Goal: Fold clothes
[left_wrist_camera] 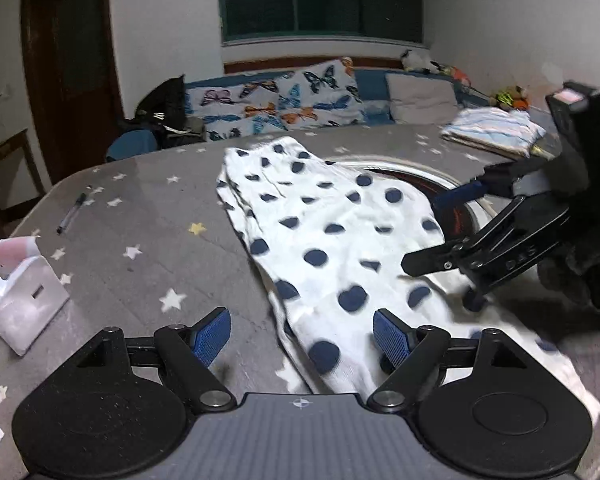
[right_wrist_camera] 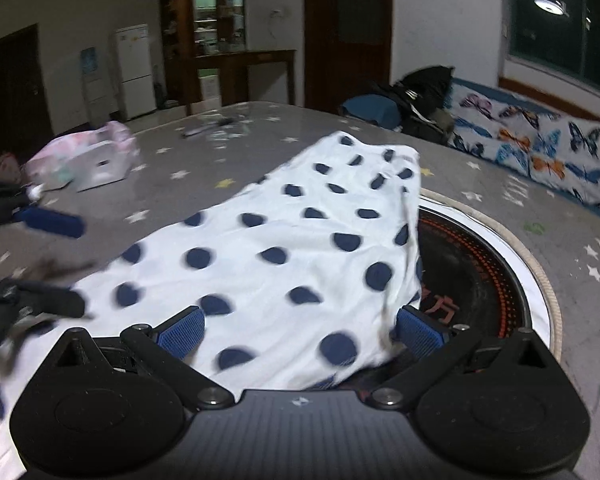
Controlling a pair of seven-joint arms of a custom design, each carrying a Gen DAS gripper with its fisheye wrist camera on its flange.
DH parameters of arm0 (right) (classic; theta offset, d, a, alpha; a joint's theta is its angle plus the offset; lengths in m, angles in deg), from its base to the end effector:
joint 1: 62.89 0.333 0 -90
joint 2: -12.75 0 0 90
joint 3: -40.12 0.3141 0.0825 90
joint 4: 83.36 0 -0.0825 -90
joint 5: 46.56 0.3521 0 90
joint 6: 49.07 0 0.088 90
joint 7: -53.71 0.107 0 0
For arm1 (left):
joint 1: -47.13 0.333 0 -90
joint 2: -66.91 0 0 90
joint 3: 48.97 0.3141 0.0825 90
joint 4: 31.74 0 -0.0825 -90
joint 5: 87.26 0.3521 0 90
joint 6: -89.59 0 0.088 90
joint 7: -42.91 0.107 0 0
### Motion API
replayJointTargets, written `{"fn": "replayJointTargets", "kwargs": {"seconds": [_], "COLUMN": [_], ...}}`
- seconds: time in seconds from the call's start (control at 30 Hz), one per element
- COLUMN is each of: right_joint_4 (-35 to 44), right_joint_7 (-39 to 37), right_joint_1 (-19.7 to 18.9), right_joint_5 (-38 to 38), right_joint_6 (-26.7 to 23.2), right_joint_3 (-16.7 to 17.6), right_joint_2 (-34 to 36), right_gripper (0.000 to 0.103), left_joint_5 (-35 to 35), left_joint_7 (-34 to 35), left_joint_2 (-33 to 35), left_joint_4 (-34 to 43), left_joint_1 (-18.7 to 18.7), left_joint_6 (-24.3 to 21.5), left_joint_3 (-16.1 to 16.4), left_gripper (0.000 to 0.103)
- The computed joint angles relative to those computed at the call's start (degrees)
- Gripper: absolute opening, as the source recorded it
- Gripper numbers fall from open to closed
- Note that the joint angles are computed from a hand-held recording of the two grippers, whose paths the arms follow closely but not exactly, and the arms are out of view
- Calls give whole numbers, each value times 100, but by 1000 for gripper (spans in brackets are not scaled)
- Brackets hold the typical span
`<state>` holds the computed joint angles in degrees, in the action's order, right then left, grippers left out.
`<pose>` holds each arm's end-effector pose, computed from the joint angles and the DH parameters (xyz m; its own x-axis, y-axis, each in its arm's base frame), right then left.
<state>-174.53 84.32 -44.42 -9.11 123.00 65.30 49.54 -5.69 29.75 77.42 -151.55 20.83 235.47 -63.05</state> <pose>0.5863 0.4030 0.3767 0.8395 -0.5432 -0.0115 -0.3433 -0.5140 -0.7861 0.4260 -0.3734 0.3776 -0.0062 -0.9985 -0.0542 -0.6199 0.0464 -0.7833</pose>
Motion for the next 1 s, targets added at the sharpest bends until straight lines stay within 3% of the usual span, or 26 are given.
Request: {"fn": "replayJointTargets", "kwargs": {"seconds": [0.1, 0.27, 0.3, 0.4, 0.47, 0.67, 0.87, 1.0], "right_joint_4": [-389, -830, -902, -1027, -966, -778, -553, -156], "right_joint_7": [-402, -215, -206, -549, -750, -526, -1265, -1268], "right_joint_1": [-301, 322, 247, -535, -809, -197, -426, -307], "right_joint_5": [249, -288, -298, 66, 353, 439, 1528, 2061], "right_joint_6": [95, 492, 538, 451, 61, -431, -512, -574], "right_joint_3": [403, -289, -205, 712, 1020, 300, 541, 360], "right_joint_2": [-215, -490, -538, -590, -570, -558, -511, -297], "right_gripper": [103, 103, 103, 103, 103, 103, 103, 103], "left_joint_5": [-191, -169, -117, 40, 123, 367, 81, -294], "left_joint_7": [388, 271, 222, -30, -256, -590, -166, 567], "left_joint_2": [77, -43, -83, -131, -137, 187, 968, 1633], "left_joint_4": [-15, -183, -213, -231, -198, 349, 1415, 2296], "left_joint_1": [-9, -19, -20, 73, 156, 458, 796, 852], "left_joint_6": [5, 35, 26, 177, 288, 451, 893, 1107], "left_joint_3": [-22, 1, -2, 31, 65, 284, 675, 948], "left_gripper": [81, 81, 81, 83, 83, 83, 81, 80]}}
